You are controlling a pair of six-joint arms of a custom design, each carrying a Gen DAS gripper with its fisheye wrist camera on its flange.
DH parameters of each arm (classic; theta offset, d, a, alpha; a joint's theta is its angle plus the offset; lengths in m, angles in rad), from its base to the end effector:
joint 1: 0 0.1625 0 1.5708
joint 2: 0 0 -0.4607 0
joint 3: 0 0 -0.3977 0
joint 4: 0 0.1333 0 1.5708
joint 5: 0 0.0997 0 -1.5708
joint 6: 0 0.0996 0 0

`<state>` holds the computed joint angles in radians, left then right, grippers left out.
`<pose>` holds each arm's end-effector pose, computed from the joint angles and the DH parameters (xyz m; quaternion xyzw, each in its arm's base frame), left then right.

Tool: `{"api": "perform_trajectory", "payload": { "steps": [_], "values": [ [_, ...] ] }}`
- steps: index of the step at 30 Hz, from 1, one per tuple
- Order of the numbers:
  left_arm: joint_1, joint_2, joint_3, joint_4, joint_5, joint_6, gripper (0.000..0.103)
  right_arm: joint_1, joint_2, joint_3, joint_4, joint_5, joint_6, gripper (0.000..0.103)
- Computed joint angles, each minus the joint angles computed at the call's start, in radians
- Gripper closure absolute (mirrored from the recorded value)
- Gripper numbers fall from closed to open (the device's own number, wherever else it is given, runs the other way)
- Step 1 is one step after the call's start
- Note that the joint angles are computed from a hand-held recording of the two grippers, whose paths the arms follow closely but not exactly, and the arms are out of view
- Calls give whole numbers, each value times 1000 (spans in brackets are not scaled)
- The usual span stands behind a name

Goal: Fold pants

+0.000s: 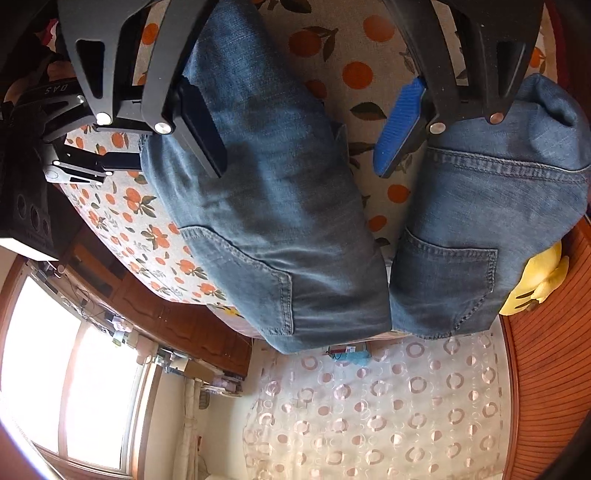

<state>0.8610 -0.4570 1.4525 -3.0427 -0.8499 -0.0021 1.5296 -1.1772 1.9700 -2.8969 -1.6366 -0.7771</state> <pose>-0.3396 -0.7006 0.0113 0.2370 0.8818 -0.3264 0.2443 0.1023 -0.5969 0.2698 0.3387 -0.9027 0.2290 0.1339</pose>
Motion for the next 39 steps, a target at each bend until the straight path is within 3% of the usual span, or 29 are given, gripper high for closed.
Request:
{"api": "perform_trajectory", "payload": {
  "steps": [14, 21, 24, 30, 34, 39],
  "values": [
    [-12, 12, -29, 6, 36, 17, 21, -1, -37, -2, -33, 3, -23, 45],
    [-8, 16, -40, 18, 35, 8, 21, 16, -8, -82, -20, -16, -33, 44],
    [0, 22, -51, 33, 32, -1, 21, 30, 30, -150, 8, -13, -53, 38],
    [26, 31, -69, 59, 5, -27, 21, 59, 146, -338, 110, -10, -81, 37],
    [38, 31, -73, 65, -22, -38, 20, 66, 241, -477, 183, -14, -49, 37],
    [41, 33, -75, 68, -27, -37, 20, 57, 344, -656, 353, 14, 2, 36]
  ]
}}
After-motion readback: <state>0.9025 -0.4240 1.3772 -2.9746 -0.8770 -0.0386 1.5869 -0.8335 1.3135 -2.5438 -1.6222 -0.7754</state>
